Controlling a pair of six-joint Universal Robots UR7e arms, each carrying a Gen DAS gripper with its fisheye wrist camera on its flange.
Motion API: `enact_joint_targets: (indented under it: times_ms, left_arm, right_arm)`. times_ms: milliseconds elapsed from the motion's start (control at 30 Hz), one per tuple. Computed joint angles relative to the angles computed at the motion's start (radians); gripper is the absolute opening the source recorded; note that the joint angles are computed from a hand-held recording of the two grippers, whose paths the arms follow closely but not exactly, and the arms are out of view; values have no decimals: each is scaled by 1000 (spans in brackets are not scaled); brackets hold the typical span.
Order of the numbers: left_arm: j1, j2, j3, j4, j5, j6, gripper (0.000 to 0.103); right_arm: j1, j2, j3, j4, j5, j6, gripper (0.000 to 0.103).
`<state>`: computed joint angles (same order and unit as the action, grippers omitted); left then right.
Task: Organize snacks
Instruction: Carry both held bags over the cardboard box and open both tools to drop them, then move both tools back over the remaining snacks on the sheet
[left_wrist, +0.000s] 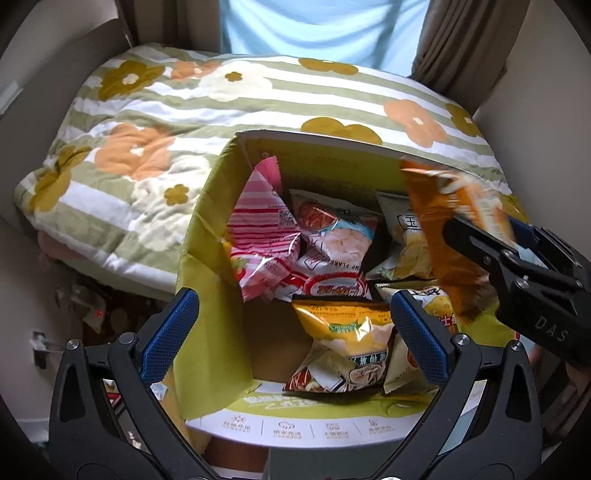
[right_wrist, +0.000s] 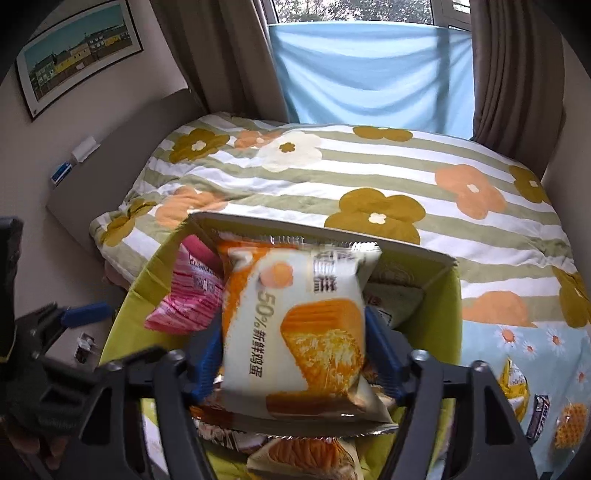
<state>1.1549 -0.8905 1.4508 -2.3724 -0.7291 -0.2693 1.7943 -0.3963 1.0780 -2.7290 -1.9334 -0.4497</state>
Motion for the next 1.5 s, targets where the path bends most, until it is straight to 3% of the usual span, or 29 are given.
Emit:
enact_joint_targets:
  times_ms: [33,67,167,367,800,1167,1333,1500]
  left_arm:
    - [-1,-4,6,1,0,-6,103]
    - [-1,-8,10,7,1,-14,103]
    - [-2,-23,36,14,-2,-36,102]
    - [-8,-45,73,10,-21,-51,102]
    - [-65,-74,120,-78,-45,42,103]
    - [-128,-1,83,-148,-166,191,102]
    - [-170,43,67,-175,-220,209,102]
    - [-225,113,47,-190,-237,191,102]
  right_arm:
    - [-1,0,6,-16,6,0,96]
    - [-2,-4,17,-30,15,-5,102]
    - [-3,-23,63,-79,18,-33,102]
    - [-4,-68,117,-46,-1,-7,102]
    - [16,-196,276,-195,-31,23,102]
    - [17,-348,454,-389,-148,65,102]
    - [-4,-418,519,-498,-202,69,102]
    - [-48,-481,546,-514,-201,48,102]
